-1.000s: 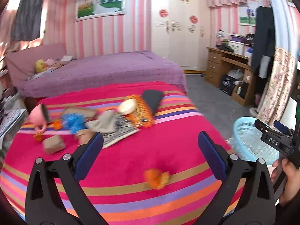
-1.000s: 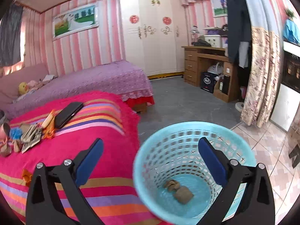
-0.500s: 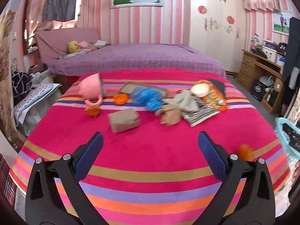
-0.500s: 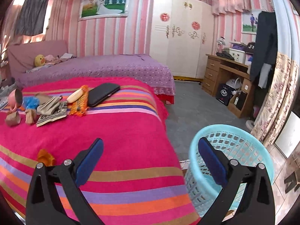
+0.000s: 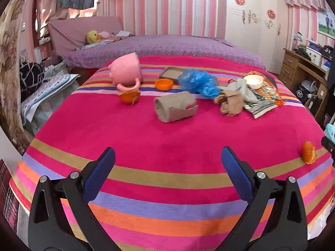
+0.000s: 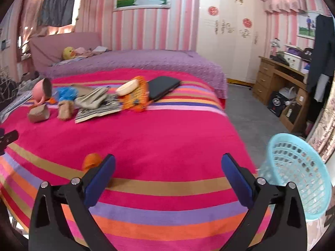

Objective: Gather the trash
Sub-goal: 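Move both open tools back over the bedspread, then close the right gripper on the orange peel, then close the left gripper on the brown cardboard roll while the right holds the peel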

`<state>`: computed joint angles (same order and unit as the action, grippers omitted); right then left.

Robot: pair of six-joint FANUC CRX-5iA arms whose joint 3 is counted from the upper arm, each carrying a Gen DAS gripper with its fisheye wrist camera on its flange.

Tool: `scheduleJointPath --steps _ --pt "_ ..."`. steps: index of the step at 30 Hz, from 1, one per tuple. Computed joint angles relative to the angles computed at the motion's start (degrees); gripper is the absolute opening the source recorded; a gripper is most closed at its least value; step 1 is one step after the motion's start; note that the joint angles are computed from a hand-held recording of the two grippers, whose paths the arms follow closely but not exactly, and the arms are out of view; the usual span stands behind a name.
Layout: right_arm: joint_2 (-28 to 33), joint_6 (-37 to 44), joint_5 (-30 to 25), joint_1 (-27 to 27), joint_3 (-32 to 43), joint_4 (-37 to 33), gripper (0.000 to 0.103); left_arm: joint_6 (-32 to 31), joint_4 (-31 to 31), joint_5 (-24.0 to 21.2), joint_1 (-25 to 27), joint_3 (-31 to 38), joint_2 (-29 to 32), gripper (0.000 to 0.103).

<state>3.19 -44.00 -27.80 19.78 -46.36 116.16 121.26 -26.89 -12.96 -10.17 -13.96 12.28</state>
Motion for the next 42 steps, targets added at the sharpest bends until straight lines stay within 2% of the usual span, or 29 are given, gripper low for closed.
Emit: scheduleJointPath --steps 3,5,8,10,12,13,15,16,17,18,20,21,23,25,27,31,32,33,34,36,37,41,42 --pt "1.04 -1.87 1.43 0.34 1.18 2.82 0.098 -2.14 2.68 1.36 1.30 -1.03 -0.07 0.098" --pt "1.69 -2.28 1.93 1.03 1.93 3.82 0.098 -6.13 6.59 2.04 2.13 -1.84 0.19 0.098" --pt "3.08 -0.46 3.13 2.49 3.12 1.94 0.098 -5.17 5.30 1.20 1.90 -1.33 0.32 0.098" --pt "4.25 2.03 3.71 3.64 3.95 -1.12 0.098 -2.24 2.17 0.56 1.47 -0.80 0.14 0.098" --pt "5.05 5.62 1.92 5.49 4.43 -4.99 0.097 -2.41 2.34 0.67 1.68 -0.89 0.07 0.098" --pt "5.30 6.44 1.53 5.90 4.63 -5.80 0.093 -3.64 3.66 0.91 2.01 -1.19 0.10 0.098" --pt "5.24 6.88 3.76 5.13 4.88 -5.73 0.074 -6.80 7.01 1.60 2.74 -1.92 0.21 0.098" --pt "5.40 7.96 5.66 4.75 5.16 -6.91 0.060 -8.44 8.79 2.03 3.10 -2.33 0.28 0.097" --pt "5.54 8.39 8.03 4.00 5.41 -7.11 0.051 -9.23 9.66 2.22 3.32 -2.58 0.26 0.098" --pt "5.47 7.29 9.58 3.02 5.46 -5.37 0.049 -9.38 10.00 2.04 3.41 -2.49 0.36 0.098" --pt "5.33 5.44 10.74 2.05 5.55 -1.96 0.037 -7.43 8.37 0.87 3.15 -1.64 0.57 0.098" --pt "5.28 4.78 11.86 1.48 5.73 -0.20 0.036 -6.35 7.50 0.21 2.97 -1.15 0.71 0.098" --pt "5.37 3.71 12.71 1.02 5.99 1.59 0.030 -8.10 9.52 0.40 3.24 -1.33 0.91 0.098" --pt "5.32 0.19 15.20 -0.92 6.72 6.42 0.028 -11.08 12.52 0.61 3.50 -1.49 1.33 0.098" --pt "5.36 -5.55 18.29 -3.66 8.11 14.10 0.027 -12.79 14.01 0.21 3.54 -1.16 1.79 0.097" --pt "5.70 -15.51 22.55 -7.42 11.38 26.52 0.026 -6.81 8.30 -3.66 2.08 2.84 2.94 0.097" --pt "5.82 -16.32 22.80 -7.84 12.06 27.81 0.026 -5.04 6.48 -4.42 1.66 3.80 3.15 0.097" --pt "5.88 -14.48 21.94 -7.51 11.94 26.11 0.026 -2.67 4.07 -5.38 1.06 5.06 3.45 0.097" --pt "6.05 -9.71 19.88 -6.48 11.48 21.40 0.026 0.01 1.50 -6.58 0.30 6.64 3.92 0.097" --pt "6.37 -5.69 18.11 -5.88 11.63 17.67 0.026 1.14 0.74 -7.49 -0.19 8.44 4.87 0.097" --pt "6.43 -5.23 18.02 -6.00 11.79 17.20 0.026 0.72 1.31 -7.60 -0.15 9.06 5.36 0.097" --pt "6.55 -11.18 20.60 -8.96 13.68 22.90 0.026 -2.95 6.86 -8.22 0.48 12.26 8.41 0.097" --pt "6.63 -10.51 20.57 -9.14 13.80 22.11 0.026 -3.44 7.87 -8.49 0.56 12.92 9.03 0.097"
